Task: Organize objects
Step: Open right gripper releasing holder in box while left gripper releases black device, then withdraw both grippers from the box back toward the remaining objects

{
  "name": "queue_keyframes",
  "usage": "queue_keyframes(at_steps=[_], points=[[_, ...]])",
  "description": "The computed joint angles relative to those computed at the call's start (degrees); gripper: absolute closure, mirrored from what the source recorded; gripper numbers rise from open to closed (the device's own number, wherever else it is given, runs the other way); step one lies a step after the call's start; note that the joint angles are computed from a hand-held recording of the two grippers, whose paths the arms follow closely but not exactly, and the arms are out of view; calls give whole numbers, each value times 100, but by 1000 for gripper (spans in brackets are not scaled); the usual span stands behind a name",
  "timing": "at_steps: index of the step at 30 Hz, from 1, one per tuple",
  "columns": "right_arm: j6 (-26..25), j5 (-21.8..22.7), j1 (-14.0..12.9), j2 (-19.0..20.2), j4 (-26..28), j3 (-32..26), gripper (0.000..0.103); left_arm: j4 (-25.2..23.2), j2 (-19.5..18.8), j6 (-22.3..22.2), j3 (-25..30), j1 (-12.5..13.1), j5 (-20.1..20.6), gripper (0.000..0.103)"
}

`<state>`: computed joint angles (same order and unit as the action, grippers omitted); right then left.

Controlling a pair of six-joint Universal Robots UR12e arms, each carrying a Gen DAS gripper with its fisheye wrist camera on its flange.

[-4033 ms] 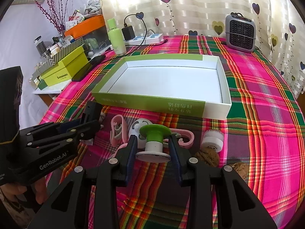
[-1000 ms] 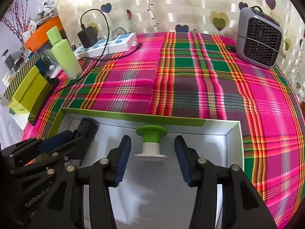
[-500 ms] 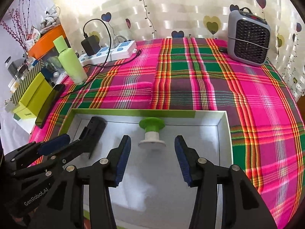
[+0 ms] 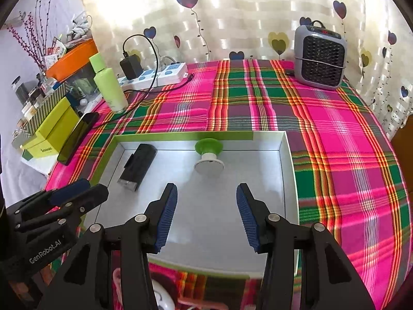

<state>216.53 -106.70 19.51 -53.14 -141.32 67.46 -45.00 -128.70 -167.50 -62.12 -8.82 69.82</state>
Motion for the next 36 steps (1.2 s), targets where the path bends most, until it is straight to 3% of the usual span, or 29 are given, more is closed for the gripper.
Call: queue_keyframes(at_steps=[14,18,27,36], points=[[-175,-380,229,-241,-317,382,54,660,389,34,-680,36,101,63],[-175,-406,275,-300,-362,498,54,1151,536,143,-980,14,336,63],[-171,-446,349,-431,-578,752,54,1282,674,205,-1238,45,334,63],[-74,-597,392,-633,-782,1143,54,1188,745,191,-1408,148,71,63]])
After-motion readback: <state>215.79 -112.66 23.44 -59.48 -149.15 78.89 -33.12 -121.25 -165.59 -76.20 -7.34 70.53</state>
